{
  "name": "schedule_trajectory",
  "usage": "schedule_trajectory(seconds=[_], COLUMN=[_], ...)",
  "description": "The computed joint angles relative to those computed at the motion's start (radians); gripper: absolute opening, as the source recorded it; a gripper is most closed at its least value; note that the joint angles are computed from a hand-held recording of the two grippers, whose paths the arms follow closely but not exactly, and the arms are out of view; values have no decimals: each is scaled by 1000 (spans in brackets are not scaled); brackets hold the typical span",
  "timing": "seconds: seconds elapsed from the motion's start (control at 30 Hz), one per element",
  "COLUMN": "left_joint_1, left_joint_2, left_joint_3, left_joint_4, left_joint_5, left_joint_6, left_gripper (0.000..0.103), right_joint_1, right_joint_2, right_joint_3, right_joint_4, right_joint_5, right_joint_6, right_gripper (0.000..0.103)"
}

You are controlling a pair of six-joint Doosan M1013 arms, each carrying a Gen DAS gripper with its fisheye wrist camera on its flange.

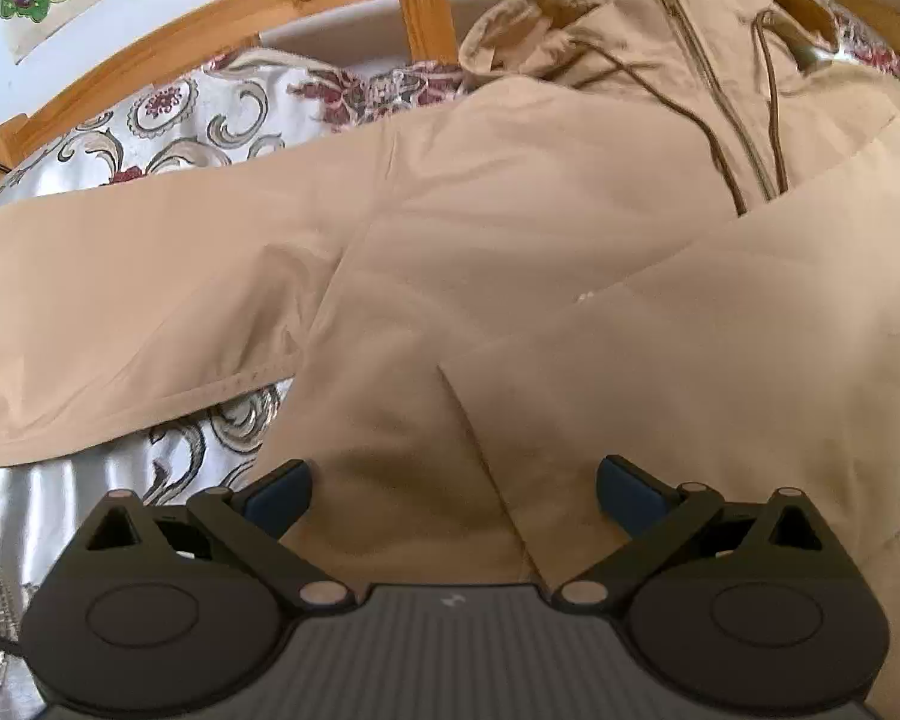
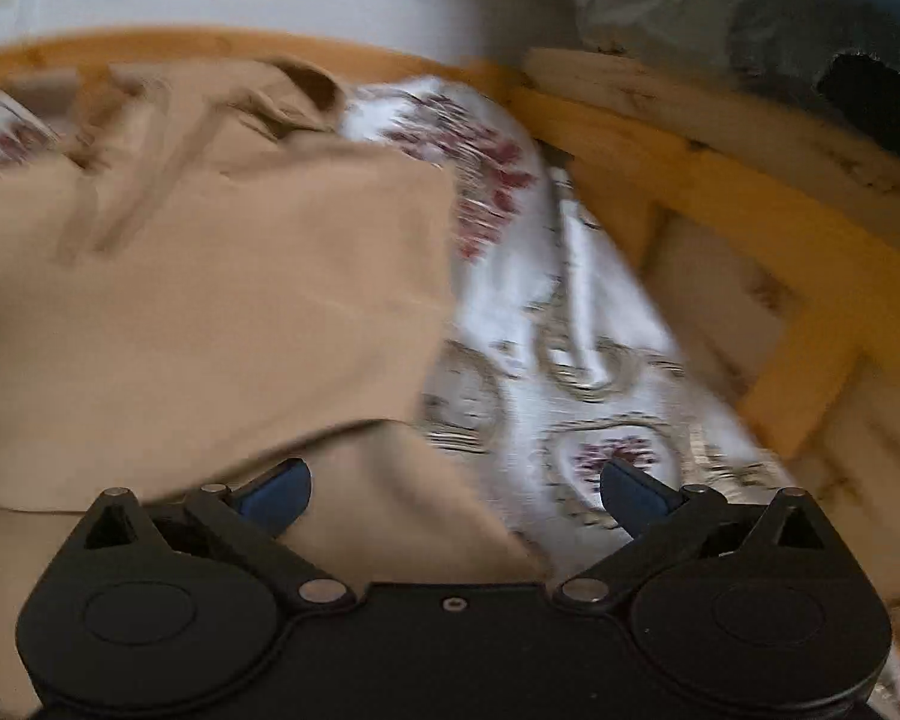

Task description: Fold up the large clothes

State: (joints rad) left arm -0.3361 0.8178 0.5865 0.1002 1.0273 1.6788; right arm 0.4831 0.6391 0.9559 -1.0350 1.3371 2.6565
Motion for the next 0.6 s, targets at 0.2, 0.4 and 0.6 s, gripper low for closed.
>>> schedule_trajectory(seconds=[0.2, 0.4, 0.6], left_joint_1=[-6, -28, -70], left_joint_2=[-38, -130, -207], left_joint_3=[56, 216, 327], left_joint_4=[52, 182, 311], left_joint_5=[-2, -112, -141], left_joint_6=[-80, -177, -353], left_gripper=[102, 102, 103], right_joint_1=[-27, 22, 57], right_joint_2=[-109, -158, -166], right_joint_3=[163, 228, 231], right_joint_4=[51, -10, -109], right_joint_5=[-135, -157, -163], right_joint_6=[359, 386, 350], right_gripper=[102, 102, 102])
